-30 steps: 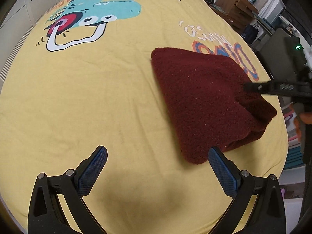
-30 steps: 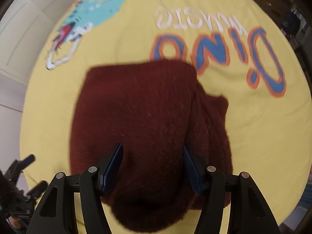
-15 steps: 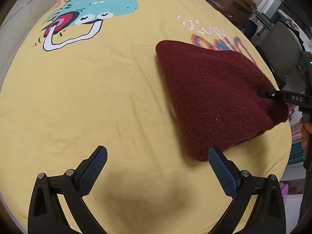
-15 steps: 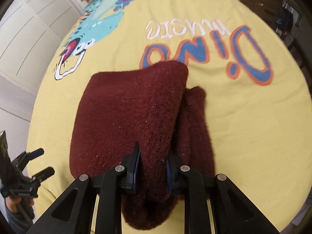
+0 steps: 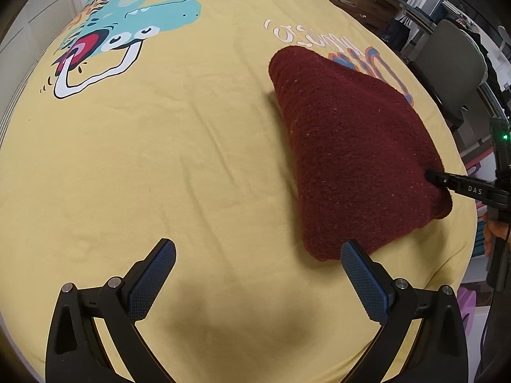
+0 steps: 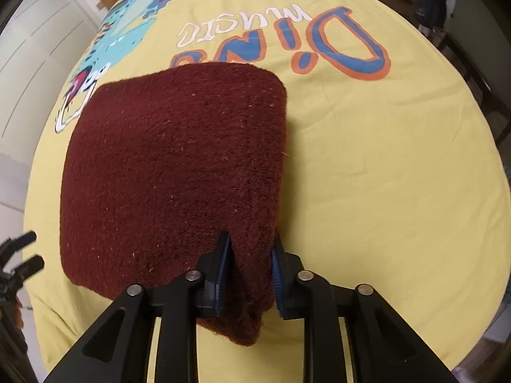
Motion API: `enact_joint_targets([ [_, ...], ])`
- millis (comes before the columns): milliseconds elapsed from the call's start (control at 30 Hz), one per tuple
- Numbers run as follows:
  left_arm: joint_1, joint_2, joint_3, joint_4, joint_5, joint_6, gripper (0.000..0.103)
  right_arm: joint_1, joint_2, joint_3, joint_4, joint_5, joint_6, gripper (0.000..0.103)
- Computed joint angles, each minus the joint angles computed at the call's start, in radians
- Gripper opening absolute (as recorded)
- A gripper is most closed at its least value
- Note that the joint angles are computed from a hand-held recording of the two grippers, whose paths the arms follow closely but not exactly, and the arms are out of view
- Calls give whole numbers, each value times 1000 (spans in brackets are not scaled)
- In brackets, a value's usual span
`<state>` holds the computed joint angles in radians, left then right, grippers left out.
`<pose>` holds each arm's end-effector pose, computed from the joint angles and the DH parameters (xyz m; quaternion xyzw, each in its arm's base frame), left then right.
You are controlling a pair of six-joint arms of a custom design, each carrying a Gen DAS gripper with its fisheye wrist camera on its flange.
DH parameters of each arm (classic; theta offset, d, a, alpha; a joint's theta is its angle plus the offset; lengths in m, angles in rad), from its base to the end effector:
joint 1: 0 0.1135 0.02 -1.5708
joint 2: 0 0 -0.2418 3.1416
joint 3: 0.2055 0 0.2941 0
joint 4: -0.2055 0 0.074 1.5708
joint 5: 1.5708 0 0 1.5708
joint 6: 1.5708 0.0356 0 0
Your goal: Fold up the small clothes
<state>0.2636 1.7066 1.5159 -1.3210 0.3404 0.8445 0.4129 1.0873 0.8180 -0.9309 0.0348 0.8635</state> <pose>0.3441 0.0805 0.2501 0.2869 0.9424 -0.1287 0.1138 0.2210 0.0955 0.2067 0.2227 0.9572 0.0960 0.1581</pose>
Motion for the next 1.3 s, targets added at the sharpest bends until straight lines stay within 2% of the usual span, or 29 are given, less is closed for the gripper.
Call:
enact_joint_targets([
  [33,-1,1,-1,-1,-2,1,102,1,-1,1,-1,8,8,35],
  [100,-6,-6,-12,9,-7,-4,102,3,0,14,-11,18,14,50],
  [267,-35,-13,-18,36,-6,-37,102,3,3,70,-65,36,2,70],
  [300,-46,-2,-3,33,-4,-51,102,3,-3,81,-69,36,2,79],
  [333,-56,8,11,28,1,-65,102,0,-8,87,-68,34,1,82],
  [433,-102,56,73,23,3,-122,102,-3,-10,121,-69,35,-14,83],
  [500,-143,87,111,31,-1,-164,102,-4,17,152,-57,34,-35,89],
  [733,-271,198,201,46,-36,-292,102,-45,122,144,49,-47,-58,90],
  [933,-320,251,172,75,-83,-346,102,-81,153,28,182,-135,-26,90],
  [967,-321,254,158,87,-93,-352,102,-87,139,-6,223,-151,-15,92],
  [1033,-315,254,124,124,-97,-357,102,-93,128,-47,270,-161,-1,103],
  [1167,-299,226,46,205,-84,-333,103,-112,150,-94,347,-218,7,103],
  [1300,-281,244,41,207,-60,-323,103,-124,164,-101,375,-249,21,102],
])
